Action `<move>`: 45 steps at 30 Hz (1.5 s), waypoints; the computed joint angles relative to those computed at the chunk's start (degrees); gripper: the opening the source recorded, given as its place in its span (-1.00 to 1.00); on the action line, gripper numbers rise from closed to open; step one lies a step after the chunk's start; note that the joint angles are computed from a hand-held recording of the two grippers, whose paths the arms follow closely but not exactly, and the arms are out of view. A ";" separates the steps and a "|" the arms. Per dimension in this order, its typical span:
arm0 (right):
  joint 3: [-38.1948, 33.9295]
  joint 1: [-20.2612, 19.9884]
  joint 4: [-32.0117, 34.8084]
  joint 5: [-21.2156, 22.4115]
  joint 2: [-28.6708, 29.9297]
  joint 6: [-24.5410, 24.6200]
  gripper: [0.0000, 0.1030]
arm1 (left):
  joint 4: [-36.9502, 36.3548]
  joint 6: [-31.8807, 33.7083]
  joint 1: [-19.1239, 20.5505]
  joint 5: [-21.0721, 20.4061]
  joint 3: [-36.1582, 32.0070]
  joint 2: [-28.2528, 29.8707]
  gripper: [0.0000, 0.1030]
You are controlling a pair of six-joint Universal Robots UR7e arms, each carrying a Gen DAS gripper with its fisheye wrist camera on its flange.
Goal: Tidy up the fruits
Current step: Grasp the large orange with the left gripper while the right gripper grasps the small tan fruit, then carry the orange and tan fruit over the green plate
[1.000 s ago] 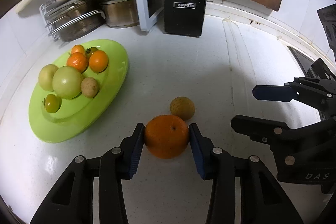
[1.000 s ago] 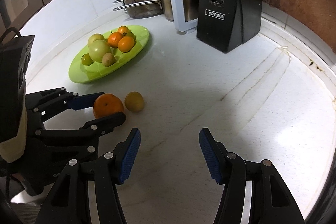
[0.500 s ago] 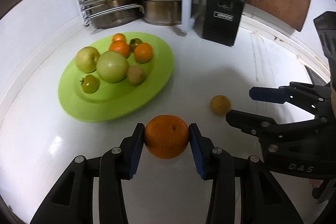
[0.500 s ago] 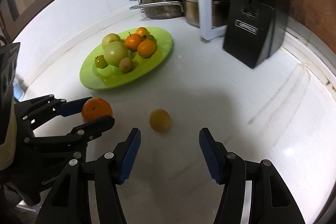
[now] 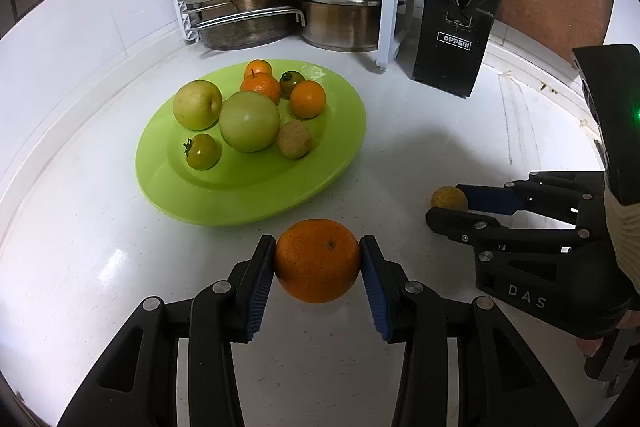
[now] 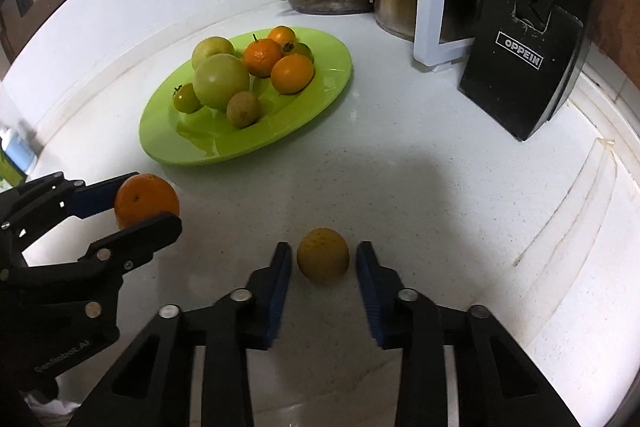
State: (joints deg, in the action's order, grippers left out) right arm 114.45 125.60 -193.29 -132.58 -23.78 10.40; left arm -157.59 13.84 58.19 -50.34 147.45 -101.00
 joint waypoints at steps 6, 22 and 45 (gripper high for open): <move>-0.04 0.64 -0.62 -0.43 0.14 -0.58 -0.47 | -0.11 0.36 0.16 -0.45 0.02 -0.49 -0.18; 0.59 6.44 -2.77 -3.31 -1.56 1.57 -0.47 | 5.38 -0.28 -1.47 -1.74 0.57 -9.59 -0.18; -8.88 13.16 -4.11 -6.68 2.09 -0.42 -0.47 | 7.55 7.23 -2.51 -1.53 -4.31 -20.17 -0.18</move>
State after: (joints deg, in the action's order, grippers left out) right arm 105.57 138.76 -197.40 -139.26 -21.69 9.98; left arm -150.04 21.07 55.67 -51.87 143.14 -121.17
